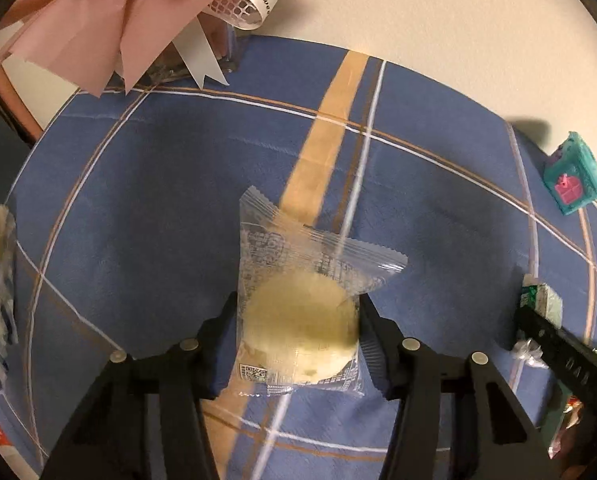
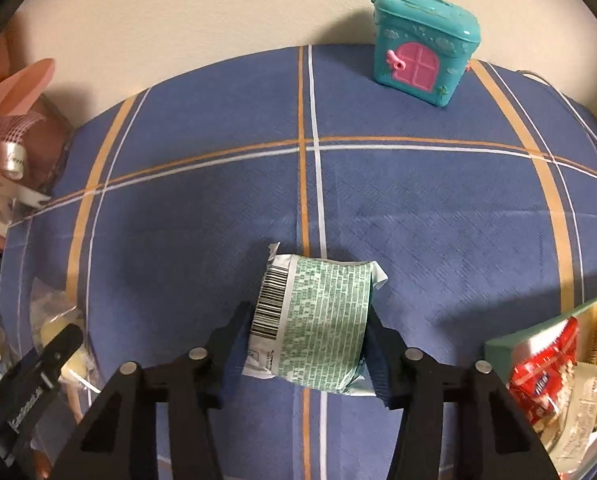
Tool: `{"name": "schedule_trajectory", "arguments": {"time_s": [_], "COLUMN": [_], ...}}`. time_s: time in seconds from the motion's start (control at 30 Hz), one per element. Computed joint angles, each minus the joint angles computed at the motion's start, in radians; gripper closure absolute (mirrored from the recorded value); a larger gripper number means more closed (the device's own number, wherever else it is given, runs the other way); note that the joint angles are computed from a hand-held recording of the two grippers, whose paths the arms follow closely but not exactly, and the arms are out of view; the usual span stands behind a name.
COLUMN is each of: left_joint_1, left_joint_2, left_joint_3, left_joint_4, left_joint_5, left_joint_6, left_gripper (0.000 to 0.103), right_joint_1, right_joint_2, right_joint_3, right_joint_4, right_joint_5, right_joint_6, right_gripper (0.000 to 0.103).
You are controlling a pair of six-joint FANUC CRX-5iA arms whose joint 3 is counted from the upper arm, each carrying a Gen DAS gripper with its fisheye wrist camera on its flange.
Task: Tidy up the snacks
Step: 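Grasp the clear-wrapped yellow bun with the left gripper while the right grasps the green-wrapped pack, then carry both held packs over the white tray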
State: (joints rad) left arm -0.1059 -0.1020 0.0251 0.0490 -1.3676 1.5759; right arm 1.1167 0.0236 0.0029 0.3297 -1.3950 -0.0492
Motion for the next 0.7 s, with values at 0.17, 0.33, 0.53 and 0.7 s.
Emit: {"name": "schedule_trajectory", "arguments": {"time_s": [0.17,0.33,0.53,0.7], "left_joint_1": [-0.035,-0.077,-0.125,-0.194], "left_joint_2": [-0.053,-0.125,-0.209,-0.264], "left_joint_3": [-0.030,-0.064,-0.096,-0.088], "left_joint_4": [0.012,0.035,0.049,0.035], "left_joint_5": [-0.012,-0.047,-0.082,-0.113], "left_joint_6": [0.062,0.139,0.205,0.257], "left_gripper": [0.047,0.047,0.047,0.047], "right_joint_1": [0.080,0.210,0.366,0.492], "right_joint_2": [-0.072,-0.133,-0.177,-0.224], "right_joint_3": [-0.048,-0.072,-0.067,-0.083], "right_joint_4": [0.029,0.091,0.148,0.178], "right_joint_5": [-0.013,-0.101,-0.239,-0.337], "right_joint_6": [-0.060,-0.136,-0.229,-0.345], "right_gripper": [0.049,0.049,0.049,0.049]}}
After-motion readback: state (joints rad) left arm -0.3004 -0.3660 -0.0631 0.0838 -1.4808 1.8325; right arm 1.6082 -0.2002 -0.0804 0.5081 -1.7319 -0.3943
